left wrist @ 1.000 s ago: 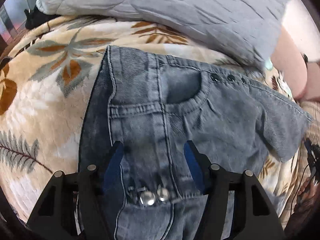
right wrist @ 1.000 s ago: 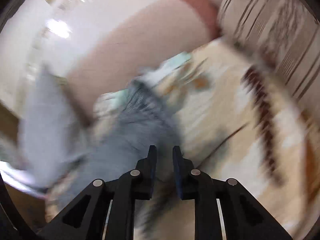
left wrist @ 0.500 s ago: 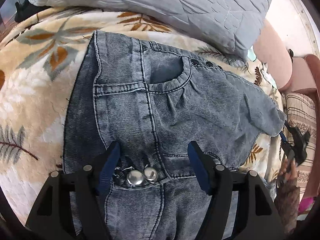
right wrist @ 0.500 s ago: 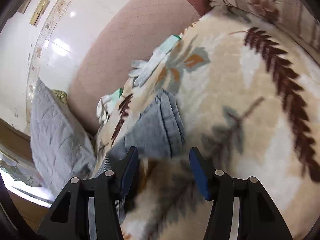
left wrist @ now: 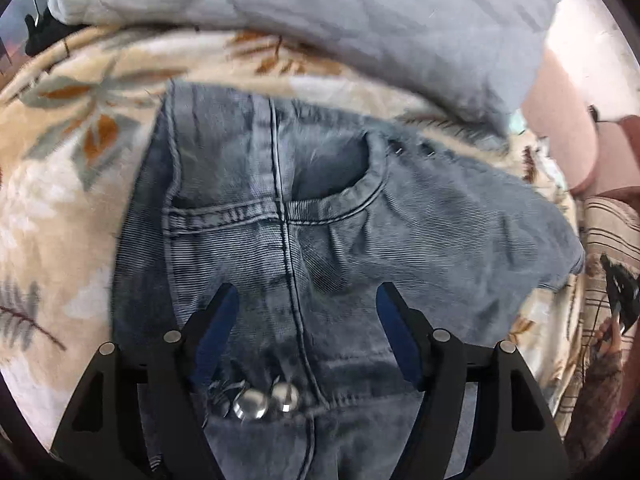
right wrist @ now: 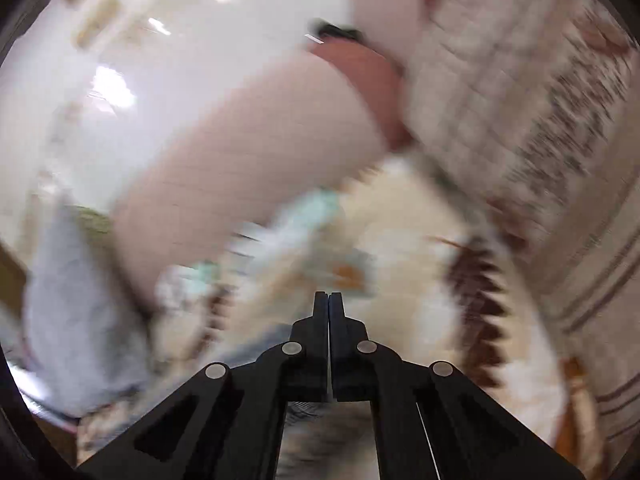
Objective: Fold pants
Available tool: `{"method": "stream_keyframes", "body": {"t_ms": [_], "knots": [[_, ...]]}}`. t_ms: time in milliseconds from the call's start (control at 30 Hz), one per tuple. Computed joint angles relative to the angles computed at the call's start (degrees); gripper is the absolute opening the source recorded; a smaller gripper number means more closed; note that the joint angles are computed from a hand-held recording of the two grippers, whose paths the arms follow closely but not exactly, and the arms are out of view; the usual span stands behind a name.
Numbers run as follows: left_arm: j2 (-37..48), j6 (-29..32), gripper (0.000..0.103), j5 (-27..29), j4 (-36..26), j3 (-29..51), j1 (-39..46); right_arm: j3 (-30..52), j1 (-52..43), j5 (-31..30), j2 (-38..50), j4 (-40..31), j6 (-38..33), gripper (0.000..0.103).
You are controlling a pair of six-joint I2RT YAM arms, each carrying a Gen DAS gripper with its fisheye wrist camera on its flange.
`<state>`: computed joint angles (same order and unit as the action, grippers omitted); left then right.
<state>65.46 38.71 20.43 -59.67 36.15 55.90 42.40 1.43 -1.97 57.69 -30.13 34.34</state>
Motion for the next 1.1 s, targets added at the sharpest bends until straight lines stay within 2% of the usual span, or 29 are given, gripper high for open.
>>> {"method": "stream_keyframes", "body": {"t_ms": [33,67,100,133,167,200,333,400,433,467,500,533,600,700,800,867,900,933,967,1067,1100], "knots": [[-0.2,-2.0,0.070,-1.3,1.8,-1.0,-1.8,-0.6,-0.6,1.4,1.1,-1.1,-0.8,0.006],[-1.6,-2.8,0.070,-1.5,1.8,-1.3,-2.4,-2.5,-1.7,-0.8,0.9,-0.1,-1.6,0.006],[-2.3,-1.7,0.070,-0.5,0.1,-0.5,-1.8,-5.0,-3.7,-5.8,-0.1,2.1,-2.1,0.010],[-2.2,-0.3,0.070,0.7,-1.5,0.3,-0.9,-8.0,-5.2,-11.8,-1.7,4.6,-0.8,0.027],[-1.9,1.8,0.070,2.1,-4.1,2.0,1.1,-9.7,-5.5,-15.1,-2.5,5.9,0.5,0.042],[-1.6,3.1,0.070,3.0,-5.6,3.2,2.8,-11.1,-4.4,-16.3,-2.7,7.2,1.8,0.067],[6.0,10.4,0.073,7.6,-13.1,9.4,13.5,-13.6,5.0,-10.6,-1.6,10.6,5.9,0.068],[10.0,10.4,0.076,6.3,-12.9,9.2,15.0,-14.2,9.1,-7.8,1.5,15.3,9.5,0.068],[10.0,9.2,0.076,4.8,-11.8,7.9,13.9,-14.2,10.9,-7.4,3.9,17.5,10.6,0.065],[7.7,8.4,0.072,3.6,-9.8,6.0,12.3,-13.2,12.4,-6.5,6.5,18.0,10.2,0.056],[4.5,8.0,0.063,2.8,-9.3,5.0,11.2,-11.4,14.8,-4.0,8.6,17.4,9.2,0.010],[1.9,8.0,0.059,2.8,-10.2,4.7,10.1,-9.6,15.9,-4.9,9.2,16.1,7.6,0.011],[-1.4,12.5,0.055,5.3,-14.9,6.2,11.8,-7.2,19.3,0.3,4.0,11.8,6.6,0.011],[-4.0,13.5,0.054,6.4,-16.3,6.4,11.4,-6.1,18.9,2.8,-4.5,6.1,5.3,0.011],[-4.7,5.4,0.052,-0.1,-7.1,0.3,4.2,-6.1,18.0,4.7,0.7,0.5,3.1,0.015],[-5.4,3.0,0.048,-2.8,-2.0,-3.1,1.3,-9.4,17.5,4.2,5.3,0.9,3.8,0.018],[-6.4,4.7,0.048,-2.6,-3.2,-2.5,2.5,-10.4,18.3,5.6,3.2,0.9,4.7,0.024],[-7.1,5.8,0.048,-2.6,-4.8,-1.7,2.9,-11.3,18.8,6.2,-1.0,0.1,5.0,0.037],[-7.2,7.7,0.048,-2.1,-7.2,-0.3,4.0,-10.7,18.6,6.3,-2.4,-2.1,5.4,0.044],[-5.4,16.4,0.048,1.3,-13.6,6.4,11.4,-9.4,14.2,4.4,-10.3,-8.2,2.6,0.047],[-4.5,16.9,0.051,2.2,-13.8,8.0,12.5,-8.8,12.3,3.9,-12.9,-9.6,1.4,0.048]]}}
